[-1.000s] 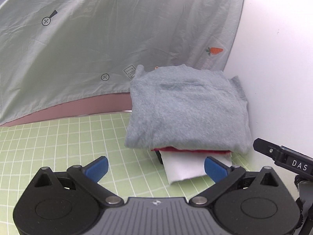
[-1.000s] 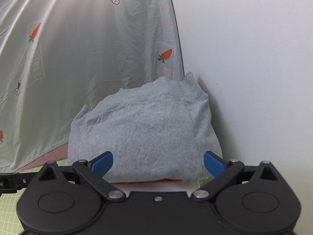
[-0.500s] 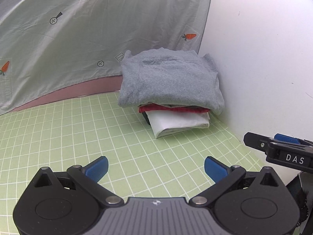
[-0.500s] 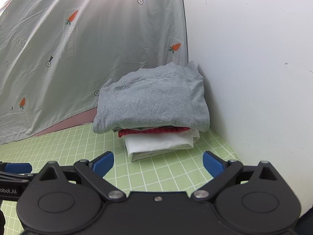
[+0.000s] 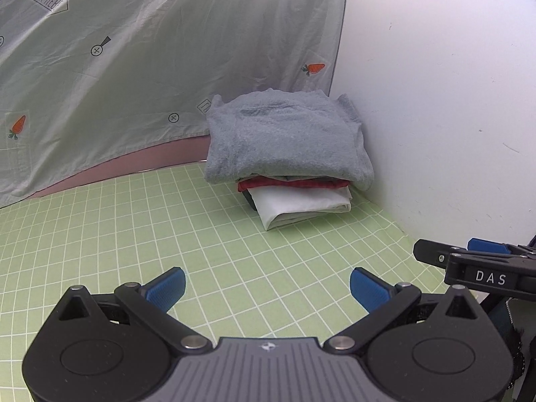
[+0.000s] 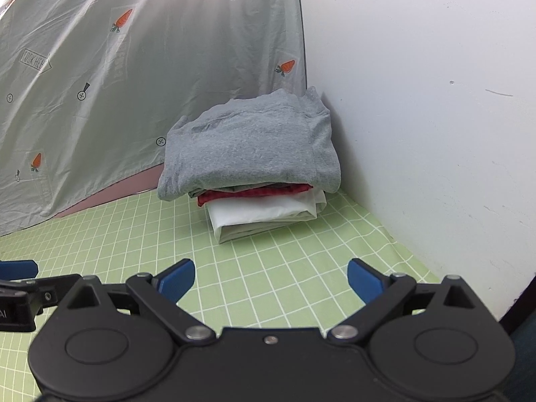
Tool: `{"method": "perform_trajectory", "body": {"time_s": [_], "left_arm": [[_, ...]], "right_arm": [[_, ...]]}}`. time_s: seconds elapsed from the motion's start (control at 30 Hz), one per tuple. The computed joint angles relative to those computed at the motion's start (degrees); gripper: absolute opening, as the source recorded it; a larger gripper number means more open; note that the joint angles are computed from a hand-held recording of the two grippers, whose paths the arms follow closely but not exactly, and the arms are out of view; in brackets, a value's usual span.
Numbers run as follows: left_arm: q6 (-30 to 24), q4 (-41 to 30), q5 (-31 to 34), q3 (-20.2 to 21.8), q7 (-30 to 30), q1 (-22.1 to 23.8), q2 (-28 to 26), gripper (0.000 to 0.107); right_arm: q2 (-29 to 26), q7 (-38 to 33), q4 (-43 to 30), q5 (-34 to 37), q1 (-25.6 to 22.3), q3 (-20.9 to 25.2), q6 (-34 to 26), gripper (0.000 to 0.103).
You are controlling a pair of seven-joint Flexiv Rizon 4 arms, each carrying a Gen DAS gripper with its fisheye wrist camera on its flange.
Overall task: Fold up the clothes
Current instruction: 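Release the hoodie on the stack and withdraw both grippers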
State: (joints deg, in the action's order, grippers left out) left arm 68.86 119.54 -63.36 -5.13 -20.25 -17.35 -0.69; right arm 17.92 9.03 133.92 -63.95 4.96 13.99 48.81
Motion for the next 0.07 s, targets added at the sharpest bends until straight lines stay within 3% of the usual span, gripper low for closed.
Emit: {"method": "perform_trajectory", "body": {"time_s": [0.07], "left_arm": [[0.1,0.1,-0.3,0.0,0.3,0.0,0.1,0.103]], "right_arm": [[0.1,0.0,-0.1,0.0,0.0,0.1,-0.3,0.098]]}}
